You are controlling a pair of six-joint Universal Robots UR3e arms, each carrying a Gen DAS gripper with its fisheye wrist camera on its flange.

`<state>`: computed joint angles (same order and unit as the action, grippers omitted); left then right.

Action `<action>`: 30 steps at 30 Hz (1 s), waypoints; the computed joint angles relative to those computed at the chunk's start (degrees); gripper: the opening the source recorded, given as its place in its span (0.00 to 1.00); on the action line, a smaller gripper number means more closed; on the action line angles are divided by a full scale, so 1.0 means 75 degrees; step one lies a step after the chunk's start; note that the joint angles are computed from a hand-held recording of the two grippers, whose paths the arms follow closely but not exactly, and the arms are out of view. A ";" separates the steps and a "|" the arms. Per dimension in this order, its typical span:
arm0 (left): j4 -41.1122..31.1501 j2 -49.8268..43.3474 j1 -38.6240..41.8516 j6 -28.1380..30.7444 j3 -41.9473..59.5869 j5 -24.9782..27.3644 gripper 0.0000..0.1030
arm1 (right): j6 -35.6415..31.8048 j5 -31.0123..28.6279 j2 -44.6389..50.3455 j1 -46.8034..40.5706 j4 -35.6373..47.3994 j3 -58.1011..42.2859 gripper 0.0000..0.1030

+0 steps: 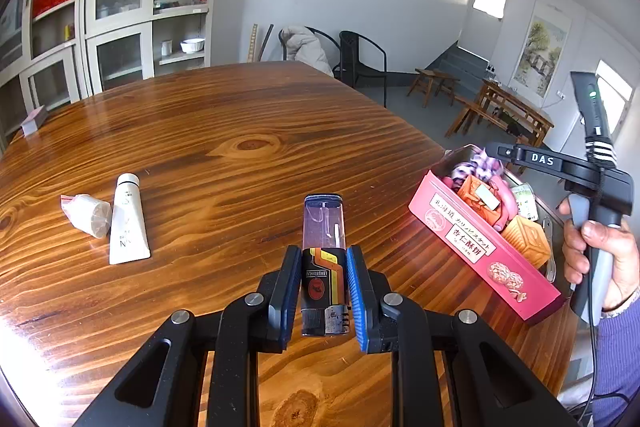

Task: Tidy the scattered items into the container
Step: 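Lower the pouch into the pink tin and open the right gripper, then carry the lighter over the pink tin and open the left gripper while the right gripper withdraws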

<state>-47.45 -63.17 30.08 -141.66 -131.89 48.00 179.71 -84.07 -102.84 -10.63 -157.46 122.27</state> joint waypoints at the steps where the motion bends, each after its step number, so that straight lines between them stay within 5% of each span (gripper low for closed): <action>1: -0.0034 0.0028 0.0023 0.0003 0.0013 -0.0024 0.24 | -0.0005 0.0048 -0.0046 0.0070 -0.0014 0.0009 0.51; 16: -0.0189 0.0274 0.0118 -0.0251 0.0175 -0.0054 0.24 | -0.0174 0.0775 -0.0311 0.1360 -0.0657 0.0642 0.52; 23: 0.0202 0.0291 -0.0256 -0.0723 0.0273 0.0093 0.24 | -0.0260 0.1282 -0.0328 0.1105 -0.0795 0.1145 0.54; 30: 0.1354 -0.0563 -0.1493 -0.1728 0.0781 0.0684 0.24 | -0.0657 0.2175 -0.1731 0.0051 -0.0322 0.2102 0.54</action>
